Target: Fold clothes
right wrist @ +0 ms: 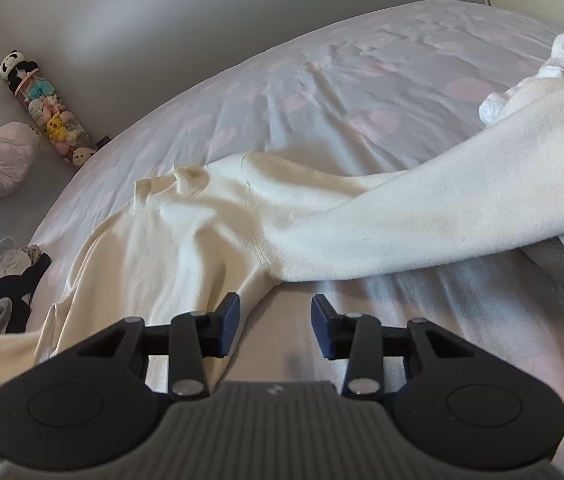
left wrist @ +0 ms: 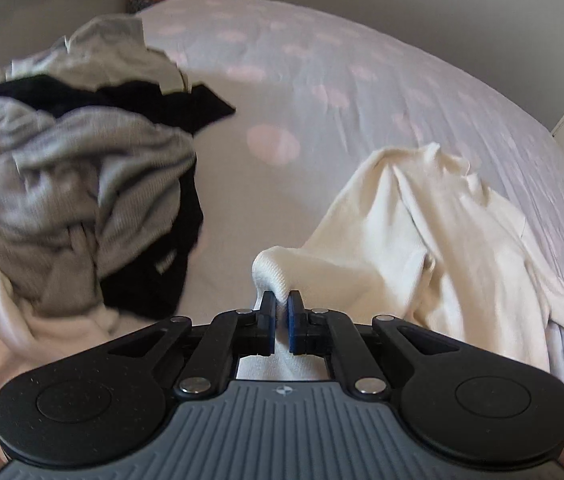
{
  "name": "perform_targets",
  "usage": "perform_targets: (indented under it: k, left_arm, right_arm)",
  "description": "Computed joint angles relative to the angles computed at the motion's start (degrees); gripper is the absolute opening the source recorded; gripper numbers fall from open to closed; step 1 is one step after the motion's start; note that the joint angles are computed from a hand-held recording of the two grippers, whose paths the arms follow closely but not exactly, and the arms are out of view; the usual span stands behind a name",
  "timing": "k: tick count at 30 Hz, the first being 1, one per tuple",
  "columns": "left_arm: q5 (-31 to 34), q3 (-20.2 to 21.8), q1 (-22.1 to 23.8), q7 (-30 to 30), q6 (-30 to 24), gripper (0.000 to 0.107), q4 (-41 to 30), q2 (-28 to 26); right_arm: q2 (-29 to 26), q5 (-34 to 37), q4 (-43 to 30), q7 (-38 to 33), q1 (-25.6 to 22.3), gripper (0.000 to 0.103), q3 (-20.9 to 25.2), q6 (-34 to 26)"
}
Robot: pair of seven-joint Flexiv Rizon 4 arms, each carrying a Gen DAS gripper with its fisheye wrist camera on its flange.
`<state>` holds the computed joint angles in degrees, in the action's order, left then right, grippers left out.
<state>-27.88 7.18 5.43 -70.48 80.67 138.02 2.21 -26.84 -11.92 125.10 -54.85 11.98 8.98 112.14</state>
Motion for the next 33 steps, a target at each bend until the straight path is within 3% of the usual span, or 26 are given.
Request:
perform_targets:
  k: [3, 7, 11, 15, 21, 26, 28, 30, 33]
  left_arm:
    - [15.9, 0.6, 4.1, -9.3, -5.3, 0.004, -7.3, -0.3]
    - [30.3, 0.9, 6.6, -17.2, -12.9, 0.004, -17.7, -2.7]
    - [38.3, 1.9, 6.8, -21.0, -18.3, 0.004, -25.2, -7.2]
    - [43.7, 3.5, 6.0, -24.2, -19.8, 0.004, -29.5, -12.9]
    - [49.7, 6.4, 3.6, -28.1, -14.0, 0.007, -28.8, -17.3]
    - [51.1, 7.4, 1.9, -28.7, -5.6, 0.031, -23.4, -13.5]
    - [47.4, 5.1, 2.3, -24.1, -5.4, 0.032, -19.7, -10.2]
    - [36.9, 1.1, 3.2, -13.9, -6.2, 0.032, -14.0, -6.3]
    - [24.4, -1.6, 0.7, -2.7, -12.0, 0.032, -8.1, -0.8]
  right_arm:
    - [-1.0, -1.5, -0.8, 0.5, -1.9, 0.043, 1.5, -0.2]
    - [-2.3, -2.1, -2.3, 1.3, -2.5, 0.043, 1.7, -1.3]
    - [-3.8, -1.8, -4.1, 1.0, -1.3, 0.043, 0.2, -3.4]
    - [-5.6, -2.2, -5.8, 0.5, -2.1, 0.043, 0.8, -4.4]
    - [-7.4, -1.9, -7.2, -0.9, -1.3, 0.043, 0.0, -3.5]
    - [-7.6, -1.6, -7.5, -1.2, -1.4, 0.043, 0.2, -3.3]
    - [-7.3, -1.1, -7.4, -1.1, -0.7, 0.044, -0.2, -3.5]
    - [-7.1, -1.0, -7.2, -0.9, -1.1, 0.044, 0.2, -3.7]
    - [-6.5, -1.1, -6.8, -0.8, -1.6, 0.044, 0.8, -4.0]
